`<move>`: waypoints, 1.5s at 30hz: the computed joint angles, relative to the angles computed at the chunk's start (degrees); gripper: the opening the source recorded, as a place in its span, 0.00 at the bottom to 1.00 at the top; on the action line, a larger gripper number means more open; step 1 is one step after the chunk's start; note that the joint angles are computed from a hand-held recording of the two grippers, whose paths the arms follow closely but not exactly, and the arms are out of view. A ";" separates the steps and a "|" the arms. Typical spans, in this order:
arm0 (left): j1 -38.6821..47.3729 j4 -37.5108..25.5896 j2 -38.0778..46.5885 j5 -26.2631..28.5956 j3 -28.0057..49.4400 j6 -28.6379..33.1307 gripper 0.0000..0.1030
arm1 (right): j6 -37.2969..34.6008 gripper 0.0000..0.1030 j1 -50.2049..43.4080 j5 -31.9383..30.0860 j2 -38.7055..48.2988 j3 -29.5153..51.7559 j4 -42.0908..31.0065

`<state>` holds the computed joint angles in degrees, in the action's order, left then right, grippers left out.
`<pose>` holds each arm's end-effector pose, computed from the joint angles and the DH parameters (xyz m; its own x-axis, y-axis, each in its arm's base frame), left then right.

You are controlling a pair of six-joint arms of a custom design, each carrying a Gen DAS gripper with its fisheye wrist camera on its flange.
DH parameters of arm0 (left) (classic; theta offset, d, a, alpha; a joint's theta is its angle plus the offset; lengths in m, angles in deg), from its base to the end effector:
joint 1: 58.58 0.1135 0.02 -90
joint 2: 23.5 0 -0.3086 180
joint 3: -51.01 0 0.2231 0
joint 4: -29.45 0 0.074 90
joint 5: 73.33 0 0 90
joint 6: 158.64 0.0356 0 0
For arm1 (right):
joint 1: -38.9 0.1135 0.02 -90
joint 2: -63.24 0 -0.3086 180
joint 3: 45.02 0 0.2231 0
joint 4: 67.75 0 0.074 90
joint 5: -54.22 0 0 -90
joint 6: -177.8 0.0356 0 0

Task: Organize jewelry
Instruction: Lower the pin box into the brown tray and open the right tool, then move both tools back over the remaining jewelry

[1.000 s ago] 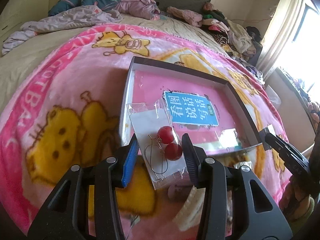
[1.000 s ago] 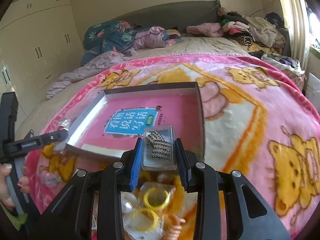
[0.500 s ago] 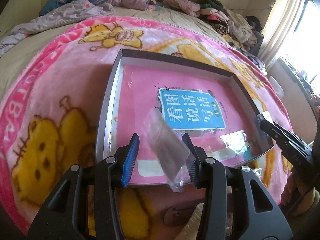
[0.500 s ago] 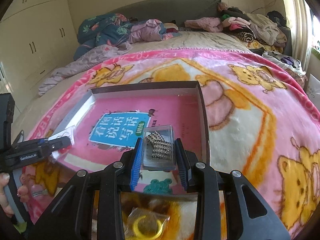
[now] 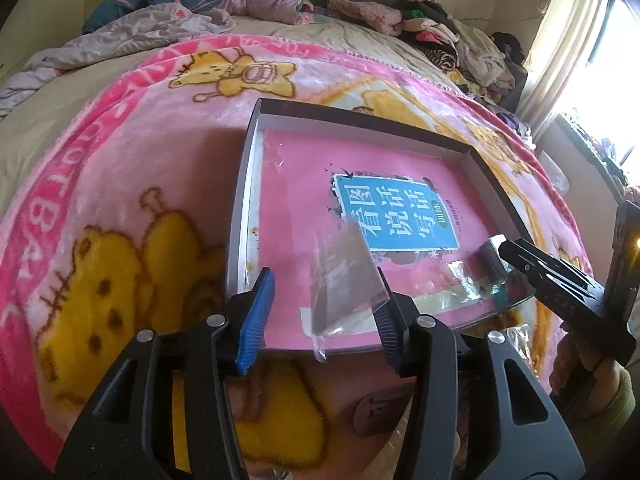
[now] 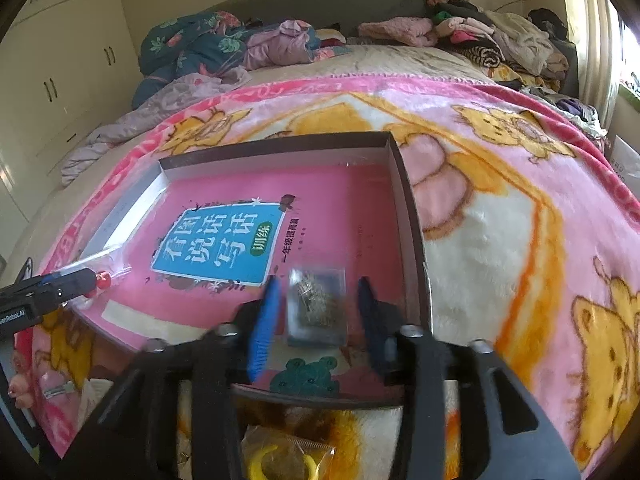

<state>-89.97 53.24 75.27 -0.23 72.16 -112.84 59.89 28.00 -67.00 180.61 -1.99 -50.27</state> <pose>0.1579 -0.0842 0.1133 -0.7394 -0.3303 -0.5867 -0.2281 0.9428 -0.2432 0.2776 -0.0347 0.0853 -0.6720 -0.2782 -0.6863 -0.4879 0.8635 0.1276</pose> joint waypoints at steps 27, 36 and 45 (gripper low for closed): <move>-18.88 -22.03 -20.37 -13.55 -0.92 -15.68 0.64 | -15.04 0.76 -17.29 -12.20 -17.32 -9.34 -11.69; -29.93 -31.92 -23.01 -19.85 0.80 -25.67 0.72 | -25.28 0.77 -23.93 -15.22 -20.84 -10.90 -20.76; -40.38 -38.86 -19.95 -23.81 2.91 -36.76 0.75 | -37.33 0.77 -29.53 -16.24 -22.38 -12.84 -29.05</move>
